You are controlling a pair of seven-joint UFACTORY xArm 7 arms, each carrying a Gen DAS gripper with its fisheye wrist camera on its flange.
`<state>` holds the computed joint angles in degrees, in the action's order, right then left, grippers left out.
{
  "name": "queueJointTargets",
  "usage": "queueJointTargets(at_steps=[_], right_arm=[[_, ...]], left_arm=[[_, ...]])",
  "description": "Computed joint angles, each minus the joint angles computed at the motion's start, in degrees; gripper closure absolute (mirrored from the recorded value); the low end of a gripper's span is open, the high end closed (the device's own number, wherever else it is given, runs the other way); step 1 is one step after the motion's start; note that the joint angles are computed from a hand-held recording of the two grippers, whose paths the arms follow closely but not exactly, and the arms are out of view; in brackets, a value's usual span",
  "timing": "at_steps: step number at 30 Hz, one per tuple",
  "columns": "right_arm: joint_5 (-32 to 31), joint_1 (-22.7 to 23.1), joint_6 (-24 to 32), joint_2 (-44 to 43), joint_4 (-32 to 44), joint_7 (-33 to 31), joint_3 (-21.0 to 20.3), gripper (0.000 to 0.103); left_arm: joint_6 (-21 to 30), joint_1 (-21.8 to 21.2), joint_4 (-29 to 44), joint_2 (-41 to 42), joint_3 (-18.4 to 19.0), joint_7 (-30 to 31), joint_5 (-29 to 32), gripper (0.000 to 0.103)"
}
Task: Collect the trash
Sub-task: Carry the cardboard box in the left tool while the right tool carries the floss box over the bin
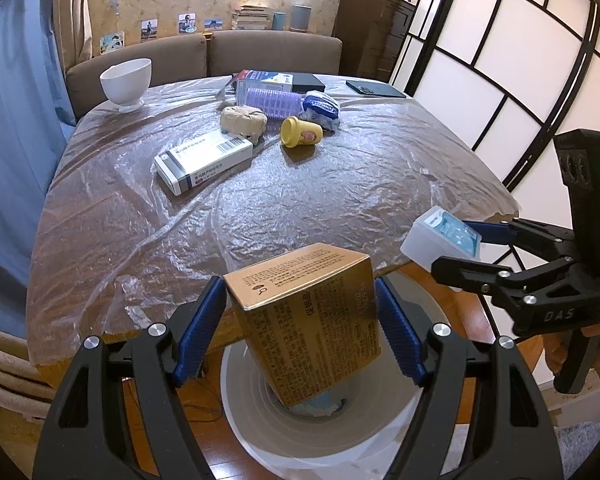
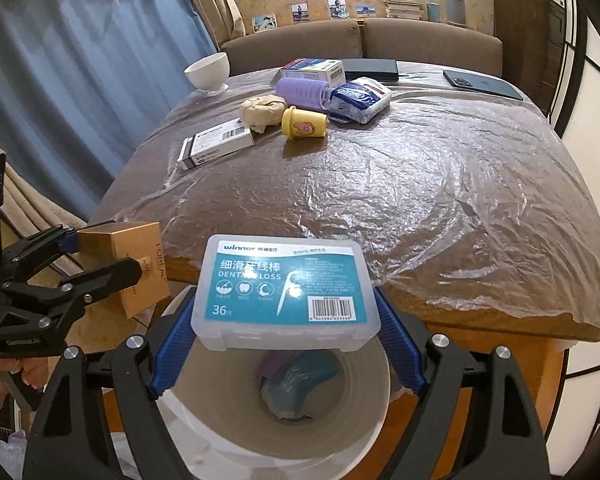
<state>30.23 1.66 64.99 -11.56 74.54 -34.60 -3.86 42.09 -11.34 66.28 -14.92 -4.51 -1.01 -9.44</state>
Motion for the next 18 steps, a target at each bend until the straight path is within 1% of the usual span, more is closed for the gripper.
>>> queueJointTargets(at_steps=[18], right_arm=[[-0.67,-0.6,6.73,-3.27,-2.12,-0.19,-1.29,0.022]], left_arm=[[4.45,-1.15,-2.55,-2.85,0.24,2.38,-2.08,0.027]])
